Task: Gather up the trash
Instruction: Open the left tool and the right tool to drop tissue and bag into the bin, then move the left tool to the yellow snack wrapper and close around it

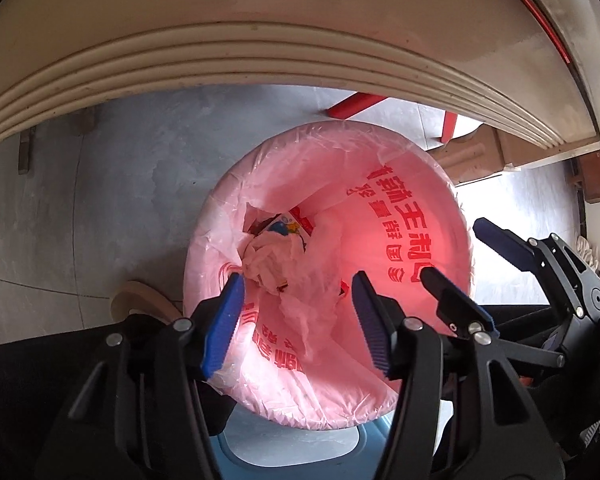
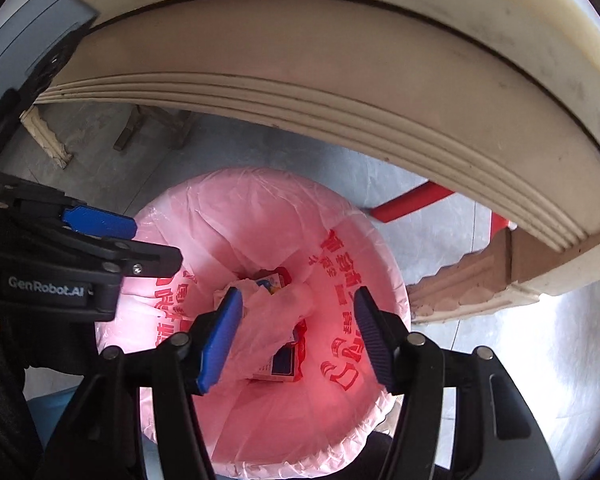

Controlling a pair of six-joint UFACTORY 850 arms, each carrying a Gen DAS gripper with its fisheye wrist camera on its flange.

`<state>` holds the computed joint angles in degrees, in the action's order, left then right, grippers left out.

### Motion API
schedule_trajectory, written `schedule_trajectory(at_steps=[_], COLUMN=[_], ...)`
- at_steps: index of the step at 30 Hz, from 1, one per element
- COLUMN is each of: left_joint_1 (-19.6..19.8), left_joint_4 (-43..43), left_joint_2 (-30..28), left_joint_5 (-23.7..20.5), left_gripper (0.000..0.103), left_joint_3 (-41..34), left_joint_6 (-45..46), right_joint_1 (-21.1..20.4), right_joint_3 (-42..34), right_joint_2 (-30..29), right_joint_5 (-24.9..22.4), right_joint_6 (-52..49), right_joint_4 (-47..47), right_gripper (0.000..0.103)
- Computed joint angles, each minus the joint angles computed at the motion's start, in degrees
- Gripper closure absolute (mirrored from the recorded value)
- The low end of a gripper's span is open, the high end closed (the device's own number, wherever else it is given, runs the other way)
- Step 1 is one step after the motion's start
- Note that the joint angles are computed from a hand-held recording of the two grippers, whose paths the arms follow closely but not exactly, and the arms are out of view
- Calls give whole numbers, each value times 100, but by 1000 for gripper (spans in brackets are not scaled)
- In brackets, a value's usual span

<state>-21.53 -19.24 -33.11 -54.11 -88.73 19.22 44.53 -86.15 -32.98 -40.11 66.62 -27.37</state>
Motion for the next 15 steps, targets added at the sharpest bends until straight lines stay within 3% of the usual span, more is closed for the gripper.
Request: schedule_trajectory(at_steps=[12,15], left_joint_1=[-141,-118], left_joint_4=[731,941], left_joint_2=[463,706], left_joint_5=[409,263], left_gripper=[48,48], left_joint_3=[340,420], left_joint_6=[-134,-70], right_joint_1=[-44,1], right_joint_3=[124,26], right_joint_2=[313,522], right_joint_5=[75,-290], right_joint_6=[-136,-39], right_joint_4=[453,450], right_gripper=[46,46])
